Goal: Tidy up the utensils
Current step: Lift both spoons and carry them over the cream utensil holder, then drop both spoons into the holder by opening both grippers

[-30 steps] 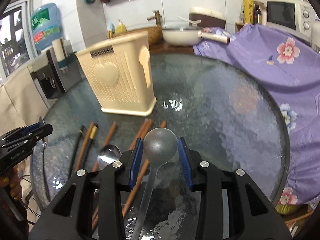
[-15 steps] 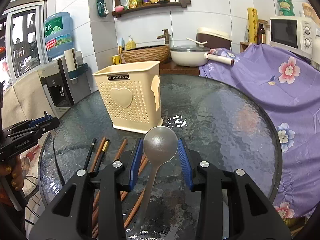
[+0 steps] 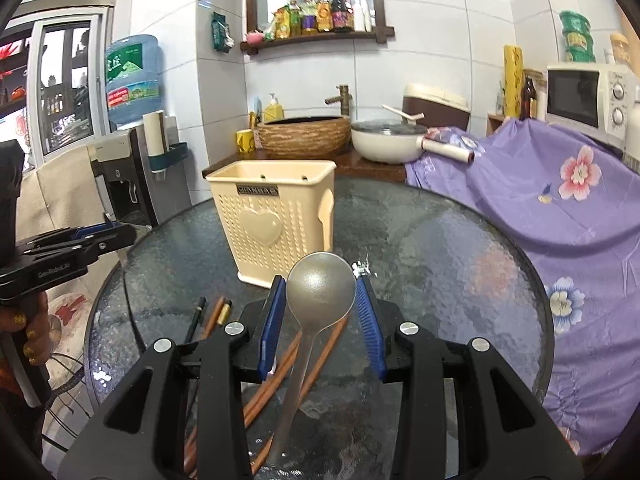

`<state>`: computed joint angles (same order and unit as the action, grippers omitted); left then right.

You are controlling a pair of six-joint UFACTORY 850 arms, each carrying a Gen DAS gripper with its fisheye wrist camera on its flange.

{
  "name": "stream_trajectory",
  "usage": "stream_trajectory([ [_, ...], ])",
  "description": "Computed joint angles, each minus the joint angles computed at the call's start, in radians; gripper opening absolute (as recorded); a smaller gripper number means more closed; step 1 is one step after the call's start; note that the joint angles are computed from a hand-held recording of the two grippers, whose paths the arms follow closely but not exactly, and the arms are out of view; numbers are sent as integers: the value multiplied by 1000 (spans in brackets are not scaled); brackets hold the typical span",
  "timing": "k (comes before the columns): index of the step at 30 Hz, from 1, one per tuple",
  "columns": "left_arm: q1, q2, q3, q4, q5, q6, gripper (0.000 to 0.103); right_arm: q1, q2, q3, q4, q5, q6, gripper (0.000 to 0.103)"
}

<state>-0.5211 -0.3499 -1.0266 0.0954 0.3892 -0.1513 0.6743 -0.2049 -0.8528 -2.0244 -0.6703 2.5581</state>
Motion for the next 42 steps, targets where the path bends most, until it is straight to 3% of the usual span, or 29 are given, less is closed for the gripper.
stream_trajectory([
  [5, 7, -13, -55, 149, -17, -115, 36, -6, -7, -42, -31, -4, -39, 37],
  [10, 15, -23, -131, 198, -29, -156, 36, -32, -42, -142, -60, -5, -111, 37],
  [15, 30, -64, -282, 359, -65, -361, 36, -73, -87, -291, -62, -12, -182, 37],
  [18, 30, -119, -399, 372, -97, -423, 36, -97, -131, -385, -63, -43, -209, 37],
  [25, 6, -242, -569, 44, -143, -130, 36, -143, -259, -564, 7, -82, -310, 37],
  [30, -8, -276, -566, -131, -93, 62, 36, -161, -316, -580, 13, -75, -287, 37],
  [33, -9, -294, -560, -98, -98, 27, 36, -163, -332, -559, 2, -71, -258, 37],
  [37, -10, -311, -552, -167, -94, 94, 36, -154, -345, -524, -11, -83, -237, 37],
  [42, 0, -326, -538, -113, -106, 37, 36, -144, -344, -484, -27, -83, -220, 37],
])
